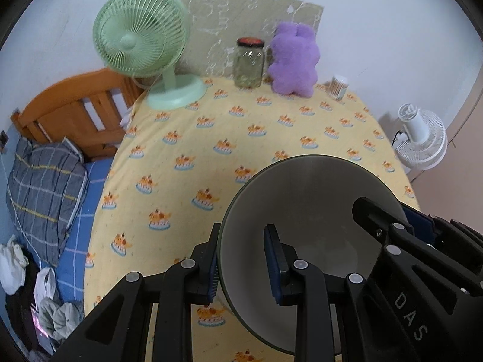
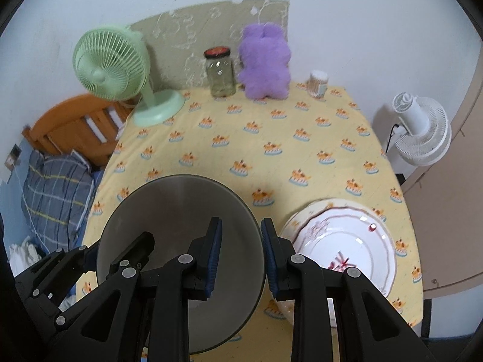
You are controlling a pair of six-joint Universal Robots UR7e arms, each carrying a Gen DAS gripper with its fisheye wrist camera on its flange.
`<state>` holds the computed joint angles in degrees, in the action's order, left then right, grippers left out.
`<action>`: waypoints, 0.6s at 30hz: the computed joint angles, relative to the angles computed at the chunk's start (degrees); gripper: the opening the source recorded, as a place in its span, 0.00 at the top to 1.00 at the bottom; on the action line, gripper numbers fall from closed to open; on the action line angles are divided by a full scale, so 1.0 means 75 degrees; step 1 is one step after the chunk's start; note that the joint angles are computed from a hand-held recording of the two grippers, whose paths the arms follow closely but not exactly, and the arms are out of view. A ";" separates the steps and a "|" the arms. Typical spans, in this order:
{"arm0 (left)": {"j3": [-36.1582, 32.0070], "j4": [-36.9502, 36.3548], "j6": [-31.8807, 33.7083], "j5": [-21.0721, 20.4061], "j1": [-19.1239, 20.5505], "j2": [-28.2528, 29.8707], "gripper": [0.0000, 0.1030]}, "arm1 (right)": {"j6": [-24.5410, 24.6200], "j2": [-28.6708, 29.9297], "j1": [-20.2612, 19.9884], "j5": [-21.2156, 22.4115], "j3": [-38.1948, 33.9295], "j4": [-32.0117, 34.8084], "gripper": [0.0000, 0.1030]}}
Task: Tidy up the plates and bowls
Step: 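Lift the grey bowl with both tools and carry it toward the other bowls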
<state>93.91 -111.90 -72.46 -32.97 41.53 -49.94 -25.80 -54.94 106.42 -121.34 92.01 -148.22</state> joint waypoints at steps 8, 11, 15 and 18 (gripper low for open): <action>0.0301 -0.0268 0.0120 -0.0401 0.0266 -0.0081 0.76 | 0.0264 0.0268 -0.0049 -0.0237 0.0073 0.0242 0.71; 0.0328 -0.0445 0.0297 -0.0553 0.0382 -0.0045 0.76 | 0.0320 0.0391 -0.0077 -0.0377 0.0031 0.0275 0.71; 0.0332 -0.0480 0.0406 -0.0672 0.0501 0.0012 0.76 | 0.0403 0.0564 -0.0106 -0.0592 -0.0036 0.0384 0.71; 0.0308 -0.0351 0.0404 -0.0682 0.0553 0.0034 0.76 | 0.0463 0.0663 -0.0112 -0.0693 -0.0081 0.0488 0.71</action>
